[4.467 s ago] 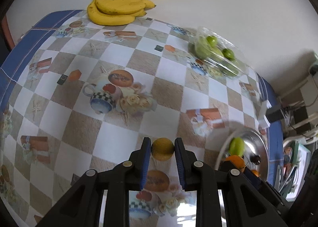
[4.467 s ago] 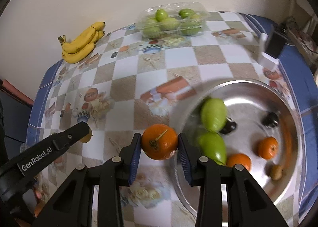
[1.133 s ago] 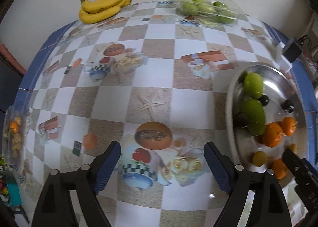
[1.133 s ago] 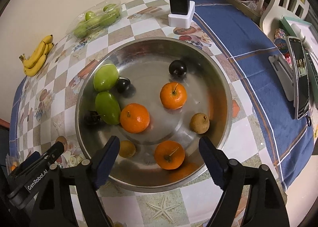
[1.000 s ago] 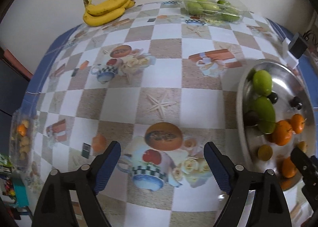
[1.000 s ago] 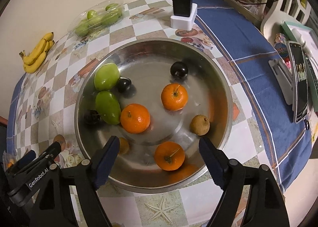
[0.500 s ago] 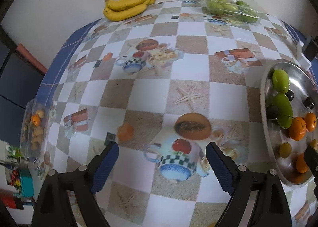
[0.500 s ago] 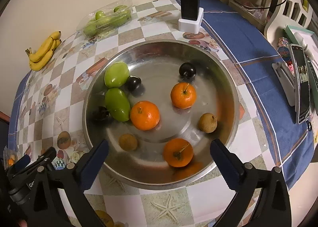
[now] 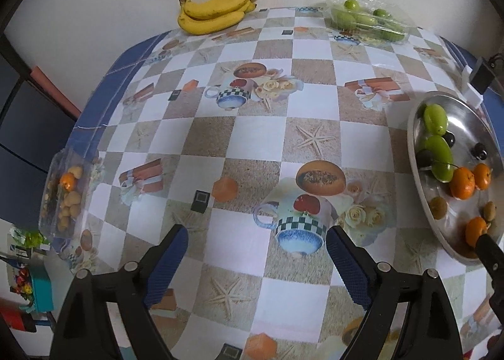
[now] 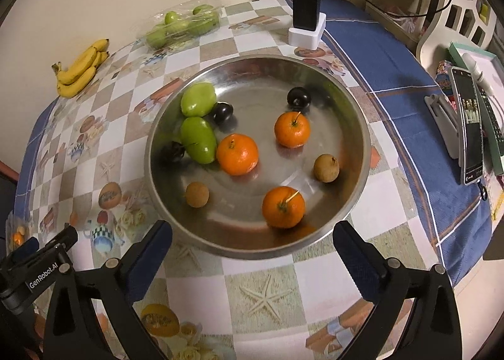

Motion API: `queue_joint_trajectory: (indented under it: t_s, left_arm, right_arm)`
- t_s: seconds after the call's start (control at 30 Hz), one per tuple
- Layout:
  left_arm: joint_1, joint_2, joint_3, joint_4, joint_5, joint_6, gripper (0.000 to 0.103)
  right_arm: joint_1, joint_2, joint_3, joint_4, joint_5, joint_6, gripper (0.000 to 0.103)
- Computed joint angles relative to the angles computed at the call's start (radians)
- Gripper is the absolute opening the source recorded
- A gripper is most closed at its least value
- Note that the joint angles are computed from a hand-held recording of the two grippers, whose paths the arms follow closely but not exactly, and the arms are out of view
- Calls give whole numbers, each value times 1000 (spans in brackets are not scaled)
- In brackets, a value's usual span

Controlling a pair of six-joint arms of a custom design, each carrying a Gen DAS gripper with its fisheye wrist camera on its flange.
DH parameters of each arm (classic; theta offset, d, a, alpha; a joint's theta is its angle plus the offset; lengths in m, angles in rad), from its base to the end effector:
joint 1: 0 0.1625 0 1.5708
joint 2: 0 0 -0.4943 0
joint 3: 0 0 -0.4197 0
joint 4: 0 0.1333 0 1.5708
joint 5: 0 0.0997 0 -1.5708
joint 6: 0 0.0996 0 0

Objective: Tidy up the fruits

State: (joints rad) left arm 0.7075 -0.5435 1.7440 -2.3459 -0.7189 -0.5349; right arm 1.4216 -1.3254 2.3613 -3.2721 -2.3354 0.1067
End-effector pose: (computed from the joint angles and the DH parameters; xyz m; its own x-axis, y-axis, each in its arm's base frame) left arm -0.3501 -0.5734 -0.0740 -0.5181 0.3025 -0.8001 0.4977 0.8673 0.0056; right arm -0.0043 -0.4613 0.2859 -0.6340 0.6097 0.4757 0.1855 0.7171 -0.6719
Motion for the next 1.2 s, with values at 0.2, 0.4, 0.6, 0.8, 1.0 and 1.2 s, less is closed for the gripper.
queue_joint_trajectory:
  t_s: [0.2, 0.4, 0.6, 0.8, 1.0, 1.2]
  left_arm:
    - [-15, -23, 37, -33, 17, 19, 91]
    - [-27, -39, 62, -90, 25, 45, 91]
    - [-33, -46, 75, -122, 26, 63, 91]
    - [-37, -47, 78, -133, 24, 77, 91]
    - [-36, -49, 79, -137, 21, 80, 91]
    - [-34, -51, 80, -141, 21, 86, 91]
  right_arm:
    - [19, 1, 15, -27, -10, -14, 102]
    - [33, -2, 29, -63, -22, -26, 102]
    - [47, -1, 35, -100, -33, -42, 102]
    - [55, 1, 37, -114, -39, -51, 102]
    - [55, 0, 37, -109, -39, -50, 102]
    - [53, -2, 36, -99, -38, -45, 102]
